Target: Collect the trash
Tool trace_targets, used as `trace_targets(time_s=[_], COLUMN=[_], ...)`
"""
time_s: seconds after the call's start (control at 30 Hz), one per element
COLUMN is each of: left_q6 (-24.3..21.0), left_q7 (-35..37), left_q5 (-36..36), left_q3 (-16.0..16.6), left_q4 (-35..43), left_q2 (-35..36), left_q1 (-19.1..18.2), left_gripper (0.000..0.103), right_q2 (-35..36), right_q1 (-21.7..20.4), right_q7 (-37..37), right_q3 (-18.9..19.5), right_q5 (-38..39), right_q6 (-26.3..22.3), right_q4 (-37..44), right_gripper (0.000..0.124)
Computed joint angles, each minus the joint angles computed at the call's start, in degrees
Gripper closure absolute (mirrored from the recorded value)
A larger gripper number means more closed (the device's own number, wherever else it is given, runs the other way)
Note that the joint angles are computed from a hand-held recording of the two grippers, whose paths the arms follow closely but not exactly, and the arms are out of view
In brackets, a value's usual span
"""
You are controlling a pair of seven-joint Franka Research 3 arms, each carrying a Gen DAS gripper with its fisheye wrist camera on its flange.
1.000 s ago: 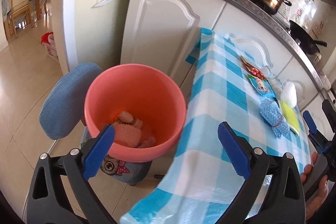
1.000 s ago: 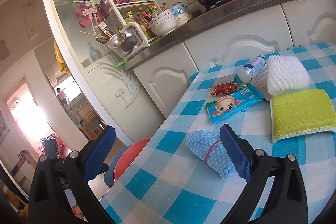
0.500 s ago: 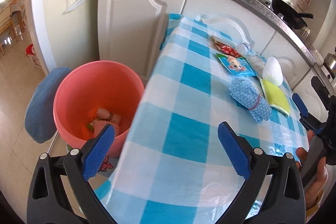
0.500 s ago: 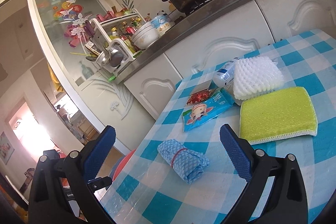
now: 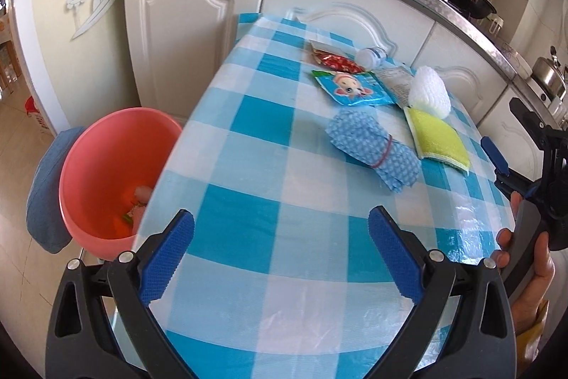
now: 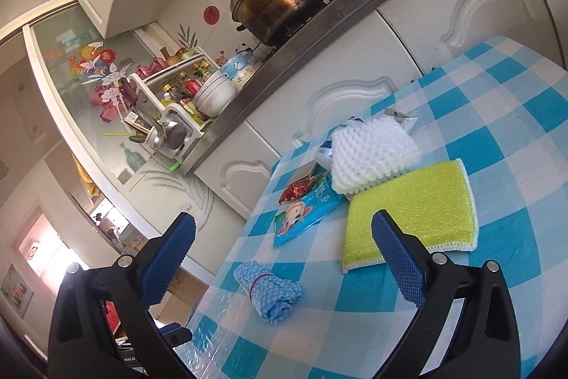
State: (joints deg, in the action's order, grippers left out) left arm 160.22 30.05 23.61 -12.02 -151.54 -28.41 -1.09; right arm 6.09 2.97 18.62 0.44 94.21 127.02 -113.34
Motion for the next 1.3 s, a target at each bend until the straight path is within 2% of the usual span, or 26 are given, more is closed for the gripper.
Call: trace_targets(time_s=[0.2,0.5,0.6,0.7,0.83,1.0,1.03,1.13,1.3], left_q6=[-0.26,-2.3,-1.94,0.35,0.61,2.64,2.04,-3.6,-10.4], left_q7=[1.01,4.42,5.21,5.69,5.99,16.31,19.52,30.83,38.75], left_q5=[-0.08,-1.81,-1.11,0.66,3.91,-4.31,-5.98,-9.84,-9.59], left_q3=[-0.53,0.39,0.69,1.19,1.9,3.91,3.63,2.05,2.59], left_q4=[3.47,9.84,12.63,16.62,25.99,40.61,43.91,56.34,70.85], left_q2=[3.67,9.67,11.46,14.33,21.51,34.32,37.12,46.74,57.33], left_q1=[-1.46,-3.93,-3.41,-2.06,-0.12,-0.73,-0.67,-0.56,-2.87], left_gripper=[0.004,0.004,0.004,0.004,0.004,0.004,0.004,0.004,0.004], right_q2=[1.11,3.02,4.08,4.98,5.66,6.58,6.78,7.69,8.84], right_q1=[-1.1,-3.15,-4.0,-4.85,-5.54,-6.02,-6.13,-6.6,-7.45], right_q7=[1.92,4.81,7.05,9.13,10.23,10.81,10.97,12.17,14.41], right_q3=[-0.39,-0.39,-0.44,-0.33,0.0,0.24,0.29,0.42,0.74], right_q5=[-0.3,-0.71,-1.17,-1.52,-2.27,-3.38,-3.45,-3.96,-5.16], right_q6=[-0.52,-2.24,-3.82,-5.19,-5.68,-5.61,-5.51,-5.69,-5.48], right_q4=[1.17,2.92,3.81,4.53,5.38,6.55,6.74,7.57,8.82], right_gripper=[0.026,0.026,0.026,0.026,0.026,0.026,0.026,0.026,0.026])
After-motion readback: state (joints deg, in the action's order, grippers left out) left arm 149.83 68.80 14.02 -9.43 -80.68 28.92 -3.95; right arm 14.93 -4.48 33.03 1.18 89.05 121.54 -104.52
